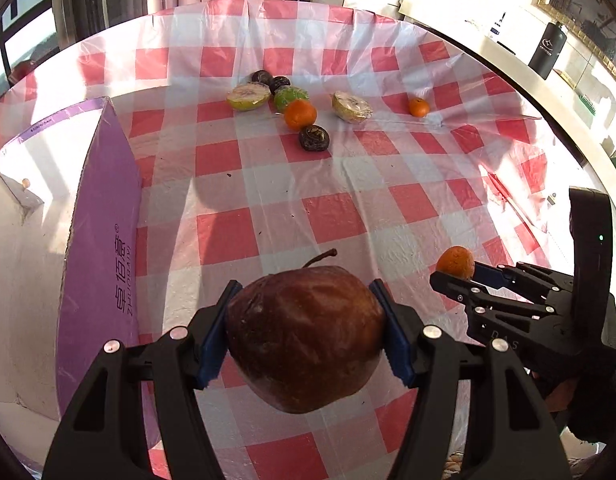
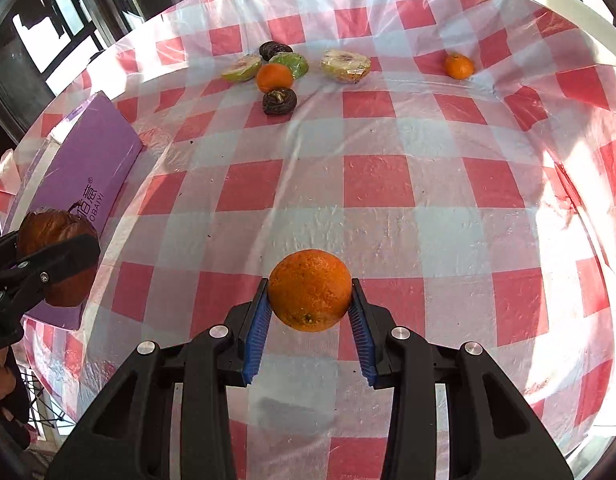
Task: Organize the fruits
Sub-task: 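Carry the apple and orange over the white box with both tools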
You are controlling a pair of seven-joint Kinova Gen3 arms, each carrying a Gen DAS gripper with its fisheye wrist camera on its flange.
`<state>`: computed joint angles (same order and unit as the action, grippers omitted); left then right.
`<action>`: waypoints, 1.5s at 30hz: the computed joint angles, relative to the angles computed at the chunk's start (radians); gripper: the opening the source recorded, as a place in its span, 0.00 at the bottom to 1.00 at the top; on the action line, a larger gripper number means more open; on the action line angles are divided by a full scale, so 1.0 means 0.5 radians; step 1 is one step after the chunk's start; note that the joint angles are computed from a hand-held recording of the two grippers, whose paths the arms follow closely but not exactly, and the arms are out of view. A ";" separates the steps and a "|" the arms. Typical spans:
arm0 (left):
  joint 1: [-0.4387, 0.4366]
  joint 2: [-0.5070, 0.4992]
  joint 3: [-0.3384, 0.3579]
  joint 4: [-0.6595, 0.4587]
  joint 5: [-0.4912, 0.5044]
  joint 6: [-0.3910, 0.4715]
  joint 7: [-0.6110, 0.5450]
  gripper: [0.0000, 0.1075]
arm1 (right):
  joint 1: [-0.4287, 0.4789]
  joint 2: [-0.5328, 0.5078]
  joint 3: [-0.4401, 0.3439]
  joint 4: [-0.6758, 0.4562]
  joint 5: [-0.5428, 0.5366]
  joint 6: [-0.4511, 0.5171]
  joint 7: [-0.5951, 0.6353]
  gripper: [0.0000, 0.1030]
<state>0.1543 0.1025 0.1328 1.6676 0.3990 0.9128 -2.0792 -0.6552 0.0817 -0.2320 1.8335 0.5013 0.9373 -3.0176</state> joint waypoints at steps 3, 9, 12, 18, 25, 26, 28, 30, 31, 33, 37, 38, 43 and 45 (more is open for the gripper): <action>-0.046 -0.034 -0.014 -0.022 0.062 0.022 -0.170 0.60 | -0.028 0.067 0.001 -0.098 0.002 0.066 -0.017 0.37; -0.171 -0.080 -0.103 -0.084 0.205 0.060 -0.356 0.60 | -0.030 0.182 -0.112 -0.333 0.154 0.155 0.018 0.37; -0.252 -0.081 -0.152 -0.125 0.261 0.073 -0.402 0.60 | -0.098 0.266 -0.097 -0.497 0.217 0.186 0.076 0.37; -0.398 -0.044 -0.226 -0.205 0.207 0.078 -0.417 0.60 | -0.238 0.446 -0.016 -0.812 0.269 0.176 0.267 0.37; -0.528 0.060 -0.280 -0.300 -0.087 0.081 -0.292 0.60 | -0.368 0.663 0.095 -1.237 0.301 0.143 0.491 0.37; -0.546 0.080 -0.285 -0.312 -0.126 0.096 -0.272 0.60 | -0.370 0.699 0.093 -1.304 0.298 0.137 0.545 0.37; -0.584 0.119 -0.297 -0.323 -0.203 0.115 -0.247 0.60 | -0.405 0.783 0.130 -1.457 0.263 0.134 0.667 0.37; -0.609 0.155 -0.300 -0.335 -0.275 0.126 -0.221 0.60 | -0.421 0.876 0.135 -1.614 0.239 0.153 0.800 0.37; -0.619 0.174 -0.300 -0.341 -0.310 0.126 -0.216 0.60 | -0.437 0.929 0.147 -1.699 0.224 0.172 0.878 0.37; -0.634 0.205 -0.299 -0.347 -0.371 0.127 -0.205 0.60 | -0.441 1.024 0.128 -1.866 0.205 0.232 1.007 0.37; -0.652 0.264 -0.289 -0.361 -0.466 0.128 -0.206 0.60 | -0.526 1.235 0.322 -2.236 -0.059 0.460 1.300 0.37; -0.656 0.280 -0.284 -0.367 -0.481 0.127 -0.217 0.60 | -0.530 1.290 0.345 -2.329 -0.124 0.536 1.365 0.37; -0.647 0.341 -0.275 -0.378 -0.576 0.178 -0.232 0.60 | -0.567 1.577 0.459 -2.790 -0.357 0.937 1.725 0.37; -0.649 0.357 -0.267 -0.394 -0.586 0.198 -0.237 0.60 | -0.577 1.688 0.541 -2.962 -0.489 1.100 1.837 0.37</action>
